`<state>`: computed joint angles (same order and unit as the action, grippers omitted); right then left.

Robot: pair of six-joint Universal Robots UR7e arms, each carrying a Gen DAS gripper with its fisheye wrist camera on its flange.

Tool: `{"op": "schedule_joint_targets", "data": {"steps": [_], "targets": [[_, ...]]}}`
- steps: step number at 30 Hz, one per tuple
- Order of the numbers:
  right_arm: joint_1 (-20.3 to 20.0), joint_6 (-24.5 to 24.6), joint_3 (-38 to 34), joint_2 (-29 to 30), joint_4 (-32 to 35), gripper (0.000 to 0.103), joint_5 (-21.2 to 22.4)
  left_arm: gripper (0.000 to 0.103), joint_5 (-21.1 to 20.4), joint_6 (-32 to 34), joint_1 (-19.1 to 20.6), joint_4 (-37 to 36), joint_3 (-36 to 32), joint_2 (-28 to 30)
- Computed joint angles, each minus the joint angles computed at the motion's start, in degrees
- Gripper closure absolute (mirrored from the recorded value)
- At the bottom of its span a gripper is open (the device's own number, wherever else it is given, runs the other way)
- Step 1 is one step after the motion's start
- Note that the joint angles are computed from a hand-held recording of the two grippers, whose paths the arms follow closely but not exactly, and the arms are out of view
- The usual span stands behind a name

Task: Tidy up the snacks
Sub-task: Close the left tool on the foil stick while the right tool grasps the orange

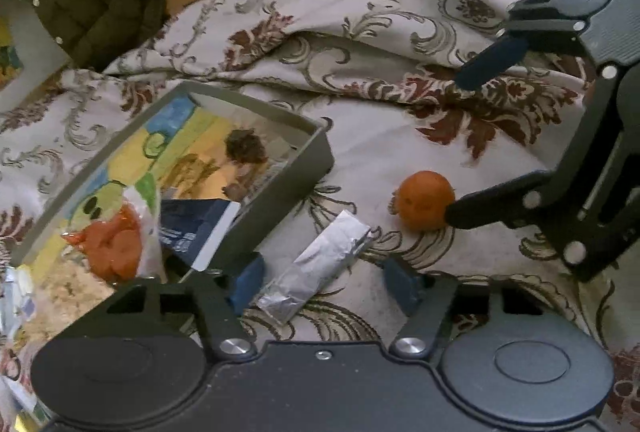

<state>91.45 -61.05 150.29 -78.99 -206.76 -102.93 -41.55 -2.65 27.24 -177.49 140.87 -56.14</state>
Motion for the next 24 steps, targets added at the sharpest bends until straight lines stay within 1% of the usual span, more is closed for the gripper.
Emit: {"op": "schedule_joint_targets", "data": {"steps": [1, 2, 3, 5, 6, 9, 11, 13, 15, 16, 19, 21, 22, 23, 24], "targets": [[-0.15, 0.55, -0.26, -0.34, 1.25, 0.009, 0.03, 0.044, -0.95, -0.08, 0.34, 0.73, -0.24, -0.40], [-0.15, 1.19, -0.55, -0.49, 2.24, 0.010, -0.27, 0.049, -1.65, -0.43, 0.55, 1.65, -0.43, -0.82], [-0.18, 1.61, -0.71, -0.33, 2.44, 0.011, -0.59, 0.054, -2.15, -0.75, 0.69, 2.39, -0.64, -1.08], [-0.22, 2.56, -0.97, -0.31, 3.07, 0.014, -1.08, 0.061, -2.77, -1.26, 0.75, 4.06, -0.99, -1.53], [-0.35, 3.28, -1.08, -0.71, 4.07, 0.015, -0.97, 0.065, -2.83, -1.63, 0.69, 5.10, -1.19, -1.66], [-1.14, 5.32, -1.30, -2.66, 8.08, 0.019, 0.69, 0.073, -2.76, -4.45, 0.41, 8.86, -2.04, -2.02], [-1.59, 5.50, -1.35, -3.29, 9.69, 0.022, 1.72, 0.076, -1.95, -10.37, -0.11, 13.70, -3.15, -2.33], [-2.23, 4.42, -1.13, -3.34, 9.82, 0.024, 2.87, 0.079, -0.97, -17.32, -0.95, 19.12, -4.42, -2.38], [-2.54, 4.26, -1.33, -3.20, 10.72, 0.028, 3.24, 0.083, -0.25, -23.28, -1.78, 23.63, -5.45, -2.34], [-2.78, 4.51, -1.54, -3.26, 11.54, 0.032, 3.52, 0.084, -0.10, -26.17, -2.11, 25.77, -5.86, -2.43], [-2.94, 5.51, -2.00, -2.86, 12.69, 0.039, 3.65, 0.086, -0.30, -32.99, -2.65, 29.17, -6.02, -3.35], [-3.28, 6.14, -2.56, -3.20, 14.95, 0.043, 4.42, 0.088, -1.00, -39.40, -2.75, 30.77, -5.77, -4.52], [-3.34, 6.51, -2.81, -3.34, 15.99, 0.049, 4.68, 0.090, -1.56, -42.61, -2.70, 31.12, -5.63, -5.05], [-3.25, 6.97, -3.11, -3.31, 16.96, 0.055, 4.67, 0.095, -1.95, -45.72, -2.76, 31.34, -5.39, -5.56], [-3.18, 7.40, -3.27, -3.29, 17.76, 0.060, 4.74, 0.096, -2.28, -48.15, -2.88, 31.31, -5.12, -5.95]]}}
